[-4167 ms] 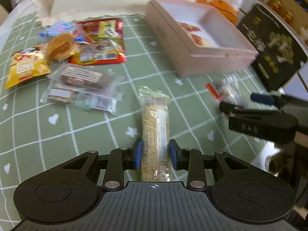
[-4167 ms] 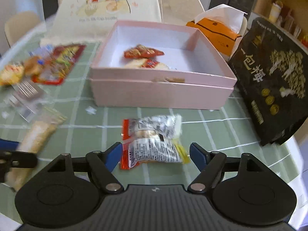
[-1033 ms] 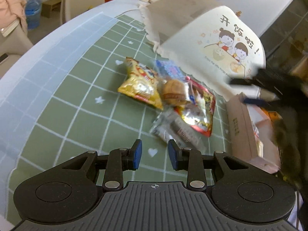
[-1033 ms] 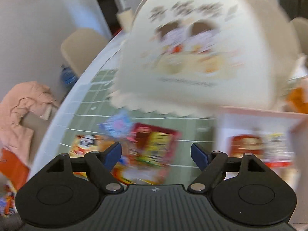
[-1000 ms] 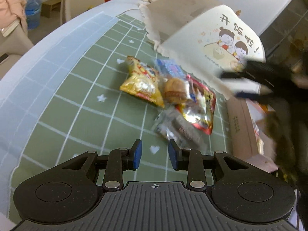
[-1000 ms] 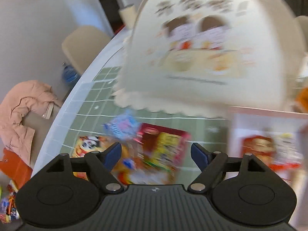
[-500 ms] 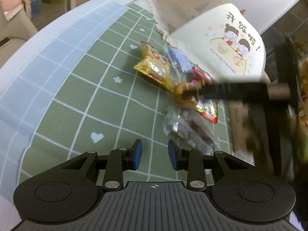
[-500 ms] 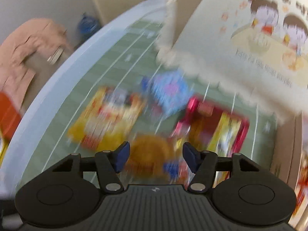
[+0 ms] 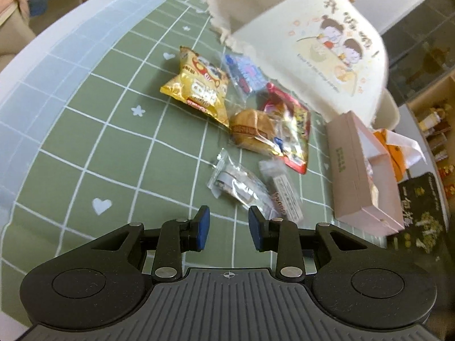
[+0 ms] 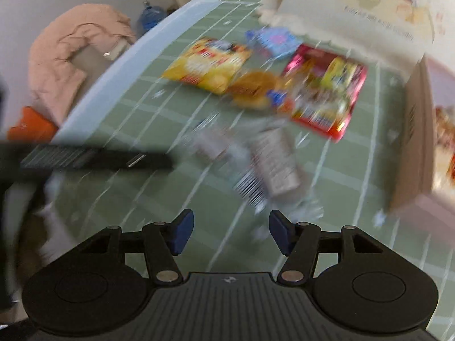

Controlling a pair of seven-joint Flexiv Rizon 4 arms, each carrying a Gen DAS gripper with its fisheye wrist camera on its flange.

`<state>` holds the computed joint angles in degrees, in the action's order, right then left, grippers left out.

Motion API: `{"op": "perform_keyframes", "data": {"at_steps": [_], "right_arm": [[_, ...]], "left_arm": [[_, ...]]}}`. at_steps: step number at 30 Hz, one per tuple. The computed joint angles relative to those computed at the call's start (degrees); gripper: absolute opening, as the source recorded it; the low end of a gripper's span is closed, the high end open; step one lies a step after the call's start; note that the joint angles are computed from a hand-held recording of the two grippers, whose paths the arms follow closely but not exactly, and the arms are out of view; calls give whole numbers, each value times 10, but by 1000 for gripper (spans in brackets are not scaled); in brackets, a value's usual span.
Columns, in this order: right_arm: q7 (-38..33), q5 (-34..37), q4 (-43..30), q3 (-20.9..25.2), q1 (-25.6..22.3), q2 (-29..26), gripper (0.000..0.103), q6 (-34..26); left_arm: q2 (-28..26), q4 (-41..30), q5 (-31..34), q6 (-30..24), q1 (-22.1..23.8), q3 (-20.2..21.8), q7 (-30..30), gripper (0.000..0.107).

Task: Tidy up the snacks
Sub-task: 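Move both grippers back toward the remaining snacks on the table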

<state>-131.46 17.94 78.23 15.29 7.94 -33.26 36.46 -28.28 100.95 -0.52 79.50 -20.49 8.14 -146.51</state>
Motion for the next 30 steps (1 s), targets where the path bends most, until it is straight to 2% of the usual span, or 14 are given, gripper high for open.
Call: {"op": "perform_keyframes", "data": {"at_steps": [3, 7, 10, 13, 16, 19, 21, 24, 28, 30], "right_arm": [[-13, -3, 69, -4, 2, 36, 60, 77], [-27, -17, 127, -8, -2, 62, 61, 157], [-21, -29, 145, -14, -9, 65, 64, 184], [-2, -41, 152, -20, -15, 65, 64, 198], [12, -31, 148, -15, -32, 65, 65, 197], [32, -27, 142, -17, -38, 59, 67, 199], [49, -28, 139, -19, -40, 54, 67, 203], [66, -21, 132, -15, -48, 46, 67, 195], [89, -14, 130, -12, -54, 43, 67, 176], [85, -14, 136, -9, -55, 45, 67, 179]], "left_arm": [[-26, -49, 4, -46, -6, 15, -8, 34], [-58, -135, 54, -134, -20, 42, -19, 34], [-84, -199, 87, -191, -8, 26, 18, 36], [-102, -250, 134, -237, -10, 19, 82, 40], [-94, -254, 168, -262, -16, 17, 121, 44], [-77, -245, 209, -290, -31, 29, 121, 44], [-58, -218, 218, -277, -24, 26, 106, 39], [-40, -182, 212, -193, 7, 8, 107, 39], [-69, -211, 163, -117, 49, -15, 149, 39], [-102, -257, 143, -115, 50, -3, 158, 39]]}}
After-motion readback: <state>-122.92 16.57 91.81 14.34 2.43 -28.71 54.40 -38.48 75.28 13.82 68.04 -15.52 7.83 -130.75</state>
